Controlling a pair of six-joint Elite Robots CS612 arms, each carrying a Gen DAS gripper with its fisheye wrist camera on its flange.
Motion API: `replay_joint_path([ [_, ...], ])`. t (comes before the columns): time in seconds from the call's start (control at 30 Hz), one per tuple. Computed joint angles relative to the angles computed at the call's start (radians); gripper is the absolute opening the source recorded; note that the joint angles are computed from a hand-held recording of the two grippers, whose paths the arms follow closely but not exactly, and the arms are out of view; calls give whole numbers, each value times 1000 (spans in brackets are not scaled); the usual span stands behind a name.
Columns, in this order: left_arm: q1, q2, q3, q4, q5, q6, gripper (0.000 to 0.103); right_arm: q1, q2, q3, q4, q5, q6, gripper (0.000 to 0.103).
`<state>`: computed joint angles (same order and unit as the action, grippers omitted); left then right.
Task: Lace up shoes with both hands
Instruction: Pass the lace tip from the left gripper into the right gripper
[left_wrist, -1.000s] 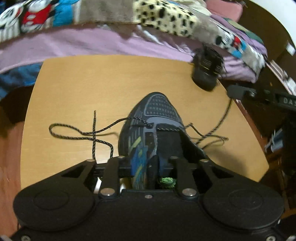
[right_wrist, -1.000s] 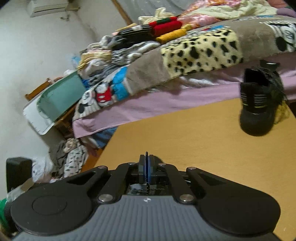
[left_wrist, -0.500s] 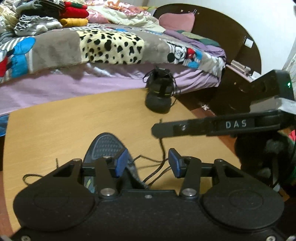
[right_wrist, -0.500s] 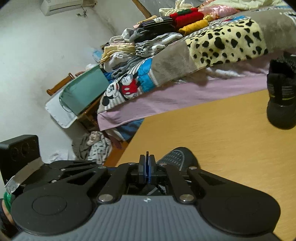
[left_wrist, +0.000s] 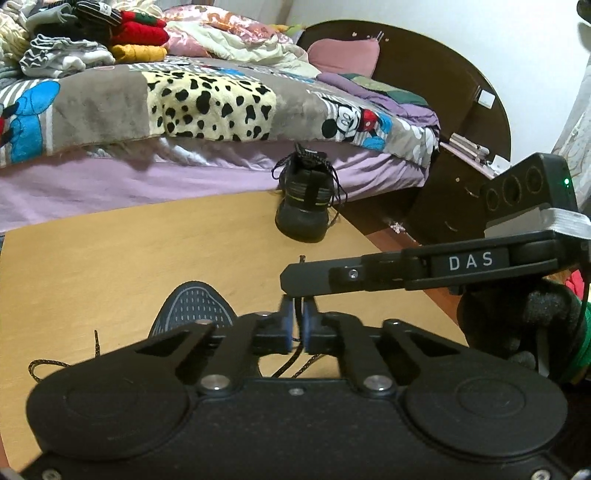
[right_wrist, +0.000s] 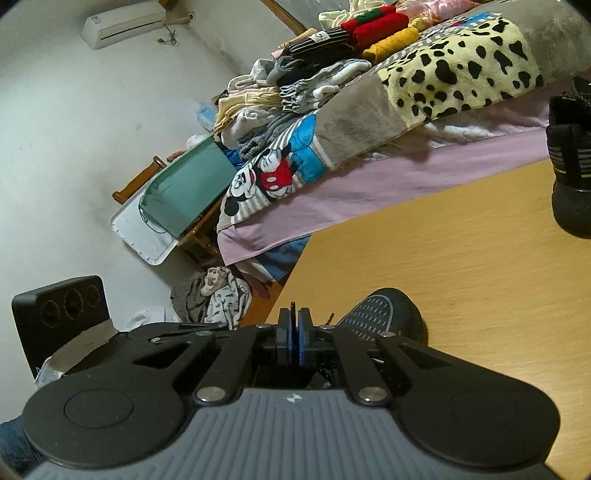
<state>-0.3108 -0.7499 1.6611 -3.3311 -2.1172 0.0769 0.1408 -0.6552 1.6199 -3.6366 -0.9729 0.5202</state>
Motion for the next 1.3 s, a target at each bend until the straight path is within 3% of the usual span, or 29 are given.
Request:
replay_joint_path([
  [0.13,10,10,-7,-28,-1,-78,2,-5,4,2,-43,-5,41,11],
  [0.2,18,19,-18,-40,-12,-142,2,-8,1,11,-55,-26,38,30],
  [0.23,23,24,-25,-46,-20,-180,2,-8,-5,17,-48,-41,15,31],
  [0.43,42,46,-48,-74,-74,-350,2,25,-47,40,94,-146,-313,31],
  [0.53,45,50,-51,-88,-85,-399,2,55,-53,37,118,-243,-436,32],
  [0.83,53,63,-64,-96,-148,-472,2,93,-47,29,109,-332,-606,32],
  [1.03,56,73,-75,-89,-183,-506,2,101,-44,26,94,-343,-650,30],
  [1.13,57,77,-79,-92,-201,-510,2,100,-46,24,114,-337,-636,7],
  [1.3,62,83,-88,-103,-206,-535,4,107,-50,26,127,-364,-682,5],
])
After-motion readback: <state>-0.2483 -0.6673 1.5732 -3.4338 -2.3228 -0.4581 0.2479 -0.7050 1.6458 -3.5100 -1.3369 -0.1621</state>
